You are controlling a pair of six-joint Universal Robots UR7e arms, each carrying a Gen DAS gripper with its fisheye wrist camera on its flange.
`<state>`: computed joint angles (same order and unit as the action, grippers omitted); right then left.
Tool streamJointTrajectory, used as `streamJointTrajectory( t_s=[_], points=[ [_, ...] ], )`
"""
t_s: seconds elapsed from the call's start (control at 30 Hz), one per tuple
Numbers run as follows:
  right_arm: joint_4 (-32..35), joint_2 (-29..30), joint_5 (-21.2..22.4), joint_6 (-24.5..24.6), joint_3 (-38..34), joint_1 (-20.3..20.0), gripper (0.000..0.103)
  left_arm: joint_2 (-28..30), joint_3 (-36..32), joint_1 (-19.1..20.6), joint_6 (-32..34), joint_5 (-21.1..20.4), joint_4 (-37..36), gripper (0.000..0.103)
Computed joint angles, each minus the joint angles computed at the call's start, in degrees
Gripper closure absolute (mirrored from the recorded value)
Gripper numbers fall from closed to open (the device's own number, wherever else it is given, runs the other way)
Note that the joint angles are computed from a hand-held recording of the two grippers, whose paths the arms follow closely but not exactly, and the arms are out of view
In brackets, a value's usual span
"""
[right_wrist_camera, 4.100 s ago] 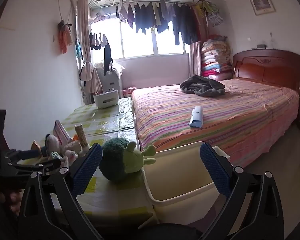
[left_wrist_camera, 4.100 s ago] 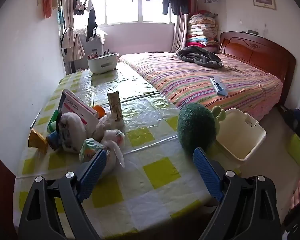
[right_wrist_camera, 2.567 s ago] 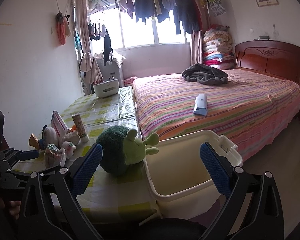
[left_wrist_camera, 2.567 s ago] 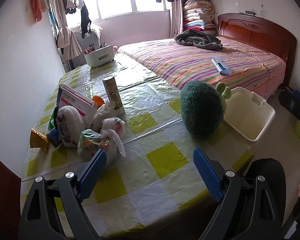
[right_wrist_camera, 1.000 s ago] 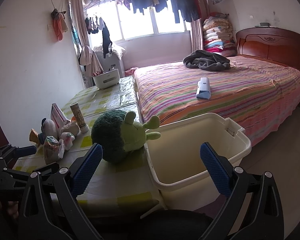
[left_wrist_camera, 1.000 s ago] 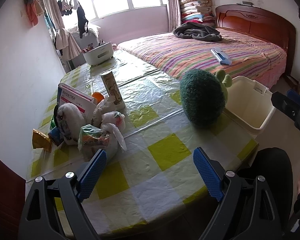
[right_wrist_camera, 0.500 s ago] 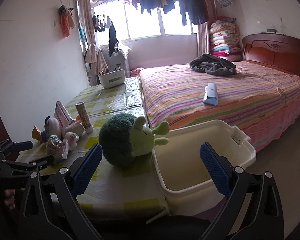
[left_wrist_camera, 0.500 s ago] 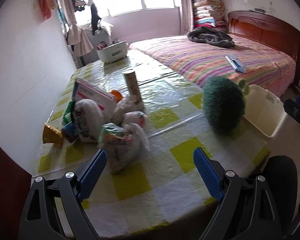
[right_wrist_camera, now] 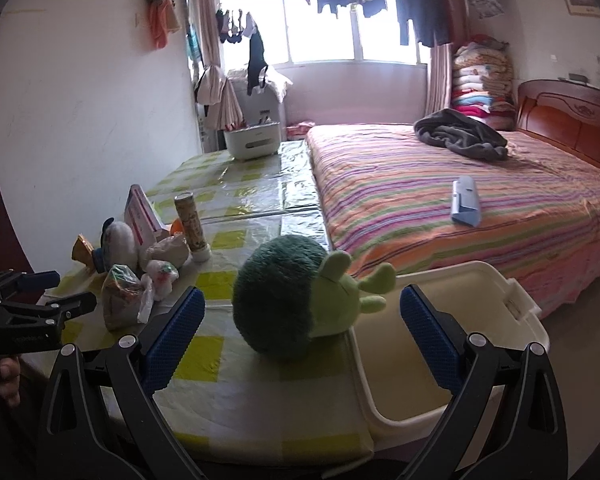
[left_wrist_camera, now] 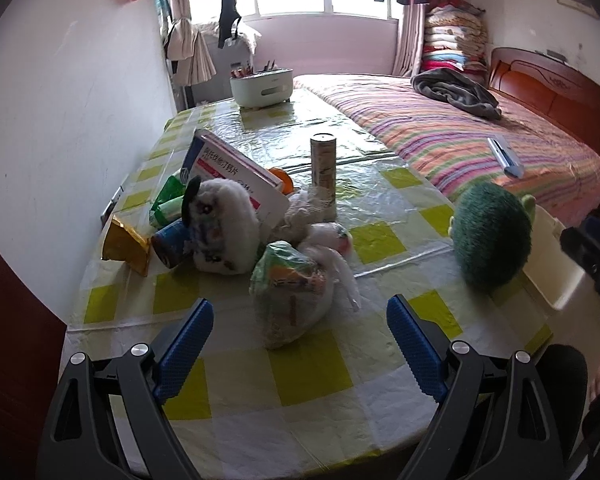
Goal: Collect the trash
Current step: 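Reach the left tool to the green-and-white plastic bag and grasp it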
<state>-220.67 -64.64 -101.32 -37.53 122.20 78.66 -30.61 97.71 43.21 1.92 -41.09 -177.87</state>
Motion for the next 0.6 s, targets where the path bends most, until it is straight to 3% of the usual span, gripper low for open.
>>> streamJointTrajectory(
  t_s=[0.6],
  points=[
    [11.0,5.3,-6.6,0.2,-11.8,2.3,0.006,4.1,-8.0,2.9,1.3,-1.4,5.8,0.017]
  ],
)
